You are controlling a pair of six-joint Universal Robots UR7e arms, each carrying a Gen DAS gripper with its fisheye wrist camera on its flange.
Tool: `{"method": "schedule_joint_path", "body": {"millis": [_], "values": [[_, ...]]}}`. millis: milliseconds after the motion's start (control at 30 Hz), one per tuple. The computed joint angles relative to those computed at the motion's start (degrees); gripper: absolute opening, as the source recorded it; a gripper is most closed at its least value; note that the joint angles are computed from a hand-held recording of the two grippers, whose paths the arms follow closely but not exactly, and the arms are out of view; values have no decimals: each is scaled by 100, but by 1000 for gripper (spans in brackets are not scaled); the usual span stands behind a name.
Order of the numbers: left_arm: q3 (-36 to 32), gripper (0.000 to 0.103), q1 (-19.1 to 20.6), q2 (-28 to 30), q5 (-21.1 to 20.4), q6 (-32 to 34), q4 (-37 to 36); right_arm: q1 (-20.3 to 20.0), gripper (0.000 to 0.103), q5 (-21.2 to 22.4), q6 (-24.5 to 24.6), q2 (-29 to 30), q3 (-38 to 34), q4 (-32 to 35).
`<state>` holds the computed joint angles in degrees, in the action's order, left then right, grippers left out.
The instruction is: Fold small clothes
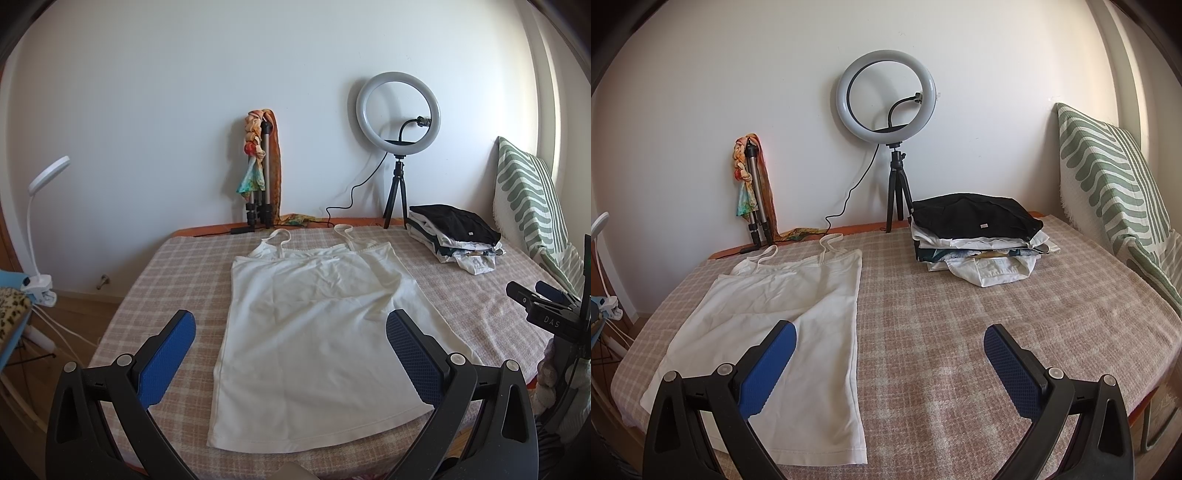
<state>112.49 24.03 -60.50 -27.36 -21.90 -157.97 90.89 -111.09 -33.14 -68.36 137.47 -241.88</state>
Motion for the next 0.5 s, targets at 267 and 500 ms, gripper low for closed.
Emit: {"method": "schedule_joint_path", "body": {"millis": [267, 500], "values": [[-7, 103, 5, -63, -3, -42, 134, 52, 103, -83, -14, 68, -30, -74], [39, 103, 49, -104, 72, -137, 244, 167, 103, -166, -42, 174, -127, 33]]}}
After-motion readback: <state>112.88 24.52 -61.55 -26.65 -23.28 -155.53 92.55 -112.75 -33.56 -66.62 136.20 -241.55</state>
